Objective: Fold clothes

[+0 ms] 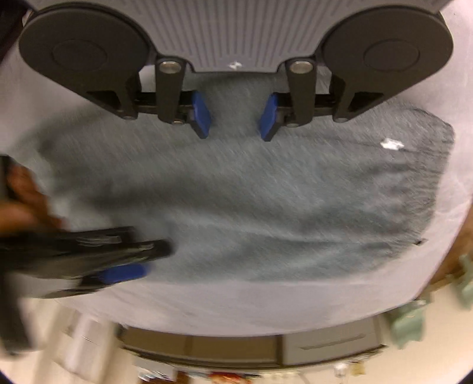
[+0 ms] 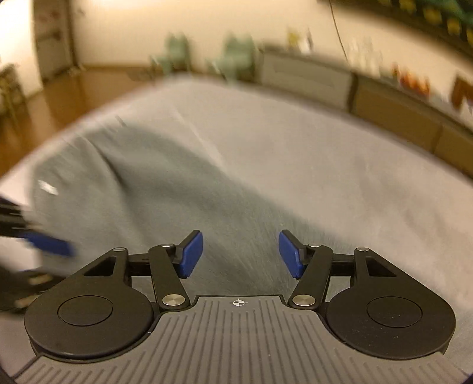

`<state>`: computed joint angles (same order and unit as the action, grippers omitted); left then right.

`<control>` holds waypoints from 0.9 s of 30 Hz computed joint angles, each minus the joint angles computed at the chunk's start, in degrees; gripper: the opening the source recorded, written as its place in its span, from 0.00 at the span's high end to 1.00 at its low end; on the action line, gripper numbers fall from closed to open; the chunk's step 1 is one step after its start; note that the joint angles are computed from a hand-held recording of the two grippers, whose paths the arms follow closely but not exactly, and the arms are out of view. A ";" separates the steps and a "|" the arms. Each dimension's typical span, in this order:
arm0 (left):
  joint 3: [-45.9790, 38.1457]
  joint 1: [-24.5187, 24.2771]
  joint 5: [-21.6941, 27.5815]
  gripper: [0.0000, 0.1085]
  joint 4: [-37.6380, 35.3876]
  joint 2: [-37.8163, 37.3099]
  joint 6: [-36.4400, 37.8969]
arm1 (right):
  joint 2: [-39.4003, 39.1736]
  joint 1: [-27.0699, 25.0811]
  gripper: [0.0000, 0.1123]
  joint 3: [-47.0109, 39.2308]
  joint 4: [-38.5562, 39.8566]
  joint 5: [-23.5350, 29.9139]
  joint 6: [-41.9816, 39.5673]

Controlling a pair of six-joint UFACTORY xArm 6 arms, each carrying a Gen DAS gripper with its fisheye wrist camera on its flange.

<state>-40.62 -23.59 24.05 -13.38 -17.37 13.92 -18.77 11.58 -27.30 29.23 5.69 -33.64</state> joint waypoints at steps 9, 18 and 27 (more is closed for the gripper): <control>-9.70 7.39 -7.97 0.63 -17.67 9.47 6.48 | -10.18 -3.57 0.48 6.03 14.73 10.57 -27.25; -16.92 10.70 -7.78 0.65 -12.13 18.88 -5.43 | 21.21 -15.19 0.47 -30.45 33.52 38.66 -29.31; -10.04 3.50 -1.28 0.65 -31.27 8.99 32.73 | 46.53 -21.17 0.37 -59.18 29.67 67.96 -14.75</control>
